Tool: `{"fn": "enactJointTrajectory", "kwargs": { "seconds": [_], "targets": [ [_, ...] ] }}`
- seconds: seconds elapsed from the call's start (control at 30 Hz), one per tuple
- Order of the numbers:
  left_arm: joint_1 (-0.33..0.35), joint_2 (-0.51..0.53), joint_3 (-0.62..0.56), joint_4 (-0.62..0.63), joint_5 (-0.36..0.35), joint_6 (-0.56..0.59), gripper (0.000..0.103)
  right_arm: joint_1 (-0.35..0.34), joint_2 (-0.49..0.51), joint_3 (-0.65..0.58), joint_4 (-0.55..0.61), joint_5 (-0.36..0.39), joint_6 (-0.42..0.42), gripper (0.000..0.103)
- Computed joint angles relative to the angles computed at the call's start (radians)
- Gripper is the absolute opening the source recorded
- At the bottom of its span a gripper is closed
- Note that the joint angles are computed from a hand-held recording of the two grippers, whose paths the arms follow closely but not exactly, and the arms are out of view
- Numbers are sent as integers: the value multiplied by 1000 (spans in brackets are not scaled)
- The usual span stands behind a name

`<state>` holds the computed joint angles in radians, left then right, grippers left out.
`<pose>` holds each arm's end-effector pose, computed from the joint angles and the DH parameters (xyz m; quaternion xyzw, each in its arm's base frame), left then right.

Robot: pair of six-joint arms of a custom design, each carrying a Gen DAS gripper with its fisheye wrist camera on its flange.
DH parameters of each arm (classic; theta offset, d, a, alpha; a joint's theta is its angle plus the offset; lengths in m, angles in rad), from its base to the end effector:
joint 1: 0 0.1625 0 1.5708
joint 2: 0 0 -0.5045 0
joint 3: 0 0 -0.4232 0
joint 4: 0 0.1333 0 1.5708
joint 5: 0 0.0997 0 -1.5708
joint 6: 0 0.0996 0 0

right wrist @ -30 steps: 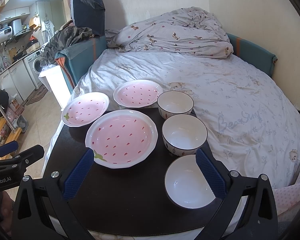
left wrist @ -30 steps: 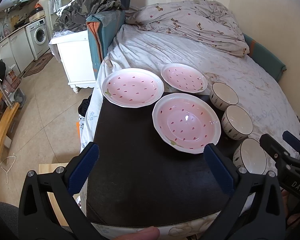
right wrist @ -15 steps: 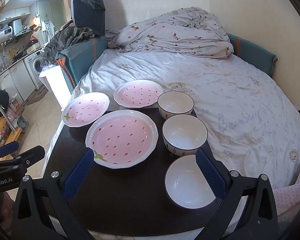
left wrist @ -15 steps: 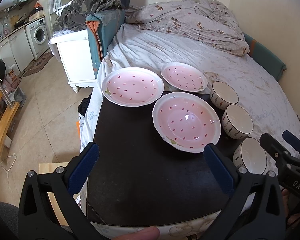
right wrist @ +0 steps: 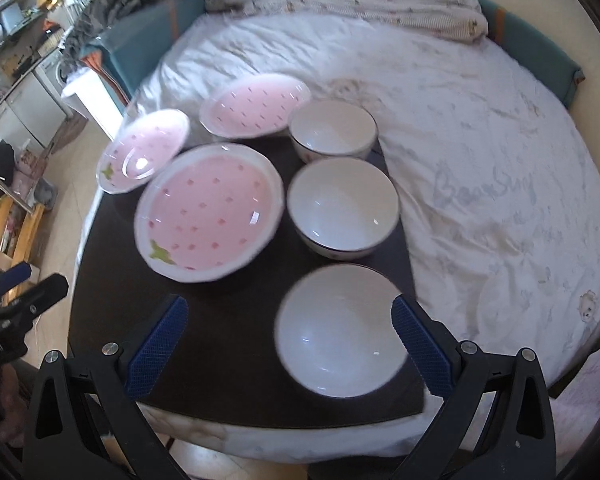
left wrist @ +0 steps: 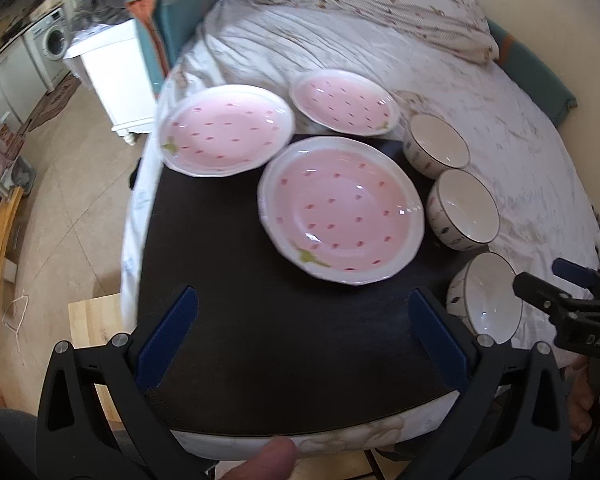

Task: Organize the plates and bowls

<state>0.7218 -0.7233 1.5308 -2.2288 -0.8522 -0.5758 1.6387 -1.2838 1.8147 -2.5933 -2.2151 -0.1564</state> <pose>-0.4377 -0.6502 0.1016 0.1531 0.9213 -0.1763 0.3111 0.1163 -0.6268 0.4090 0.0264 -0.9229 0.2170 0.3170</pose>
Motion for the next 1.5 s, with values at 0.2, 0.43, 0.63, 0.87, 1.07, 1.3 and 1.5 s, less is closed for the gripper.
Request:
{"fn": "enactJointTrajectory", "kwargs": {
  "seconds": [0.2, 0.43, 0.63, 0.87, 1.07, 1.3, 1.5],
  "targets": [
    [2, 98, -129, 105, -89, 5, 103, -56, -2, -45, 112, 17, 12, 87],
    [7, 179, -218, 146, -150, 29, 96, -94, 8, -61, 126, 0, -19, 81],
    [30, 242, -288, 203, -271, -5, 64, -133, 18, -91, 235, 28, 32, 57],
    [33, 294, -344, 229, -325, -16, 49, -153, 23, -104, 293, 47, 67, 48],
    [37, 331, -389, 283, -345, -13, 25, -158, 30, -108, 315, 34, 63, 44],
    [47, 356, -417, 302, -374, -9, 11, -173, 35, -110, 365, 11, 87, 26],
    [51, 381, -451, 362, -390, -20, 9, -194, 24, -114, 396, 44, 118, 16]
  ]
}}
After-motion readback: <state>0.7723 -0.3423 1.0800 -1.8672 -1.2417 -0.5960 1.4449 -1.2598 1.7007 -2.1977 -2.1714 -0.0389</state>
